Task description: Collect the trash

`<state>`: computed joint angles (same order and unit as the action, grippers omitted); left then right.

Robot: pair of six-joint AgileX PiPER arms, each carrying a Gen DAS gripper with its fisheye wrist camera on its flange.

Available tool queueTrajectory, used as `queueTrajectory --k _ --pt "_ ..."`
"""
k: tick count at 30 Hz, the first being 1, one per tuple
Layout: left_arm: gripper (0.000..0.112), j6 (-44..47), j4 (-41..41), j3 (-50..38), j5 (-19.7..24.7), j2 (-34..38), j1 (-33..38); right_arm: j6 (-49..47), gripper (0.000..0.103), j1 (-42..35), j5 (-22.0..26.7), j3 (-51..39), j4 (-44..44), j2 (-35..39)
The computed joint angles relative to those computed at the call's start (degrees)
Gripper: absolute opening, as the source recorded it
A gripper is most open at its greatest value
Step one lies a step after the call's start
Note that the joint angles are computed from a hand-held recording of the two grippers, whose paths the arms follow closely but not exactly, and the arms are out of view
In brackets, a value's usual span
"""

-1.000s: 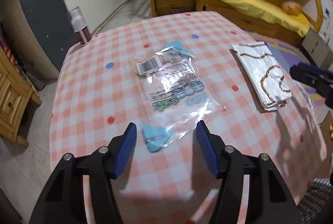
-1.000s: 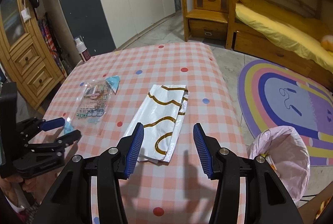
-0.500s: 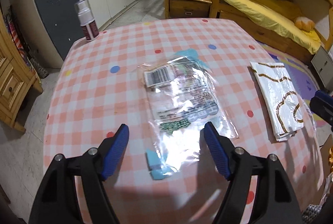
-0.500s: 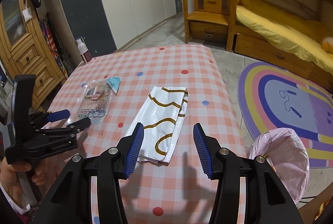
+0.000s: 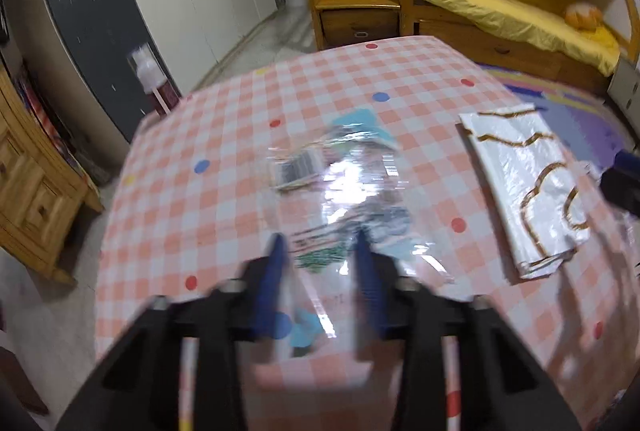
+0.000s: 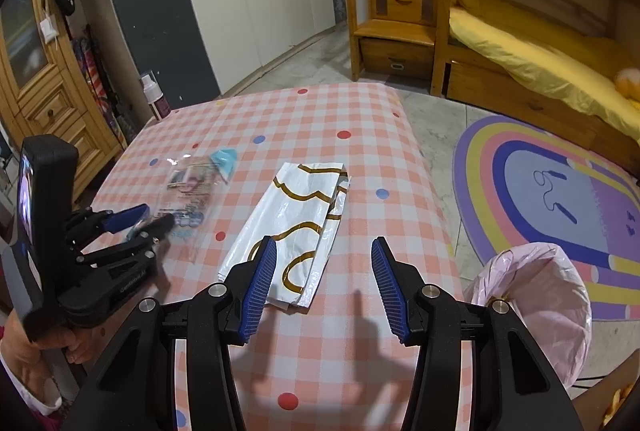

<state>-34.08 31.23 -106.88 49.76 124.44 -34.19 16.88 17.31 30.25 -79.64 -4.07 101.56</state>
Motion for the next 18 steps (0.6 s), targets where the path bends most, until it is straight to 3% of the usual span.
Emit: queueTrajectory --k 1,4,8,11,16,18 --pt "0.0 -0.42 1.52 -0.55 1.02 0.54 -0.49 0.06 0.051 0.04 0.01 0.09 -0.12 -0.12" --pt "0.0 2.74 -4.75 2.53 -3.15 -2.21 1.87 0.51 0.051 0.16 0.03 0.08 -0.58 -0.08" --pt "0.0 4.72 -11.92 13.14 -14.93 -11.57 6.14 0.62 0.051 -0.01 -0.47 0.55 -0.35 -0.53" --pt "0.0 8.04 -16.22 19.47 -21.1 -17.02 8.15 0.46 0.051 0.1 -0.49 0.3 -0.03 -0.34" --pt "0.0 16.39 -24.84 24.65 -26.64 -21.84 10.96 1.53 0.051 1.32 -0.1 -1.23 -1.3 0.8" --pt "0.0 15.44 -23.52 26.18 -27.96 -23.45 10.62 1.68 0.051 1.59 0.05 -1.65 -1.53 1.13"
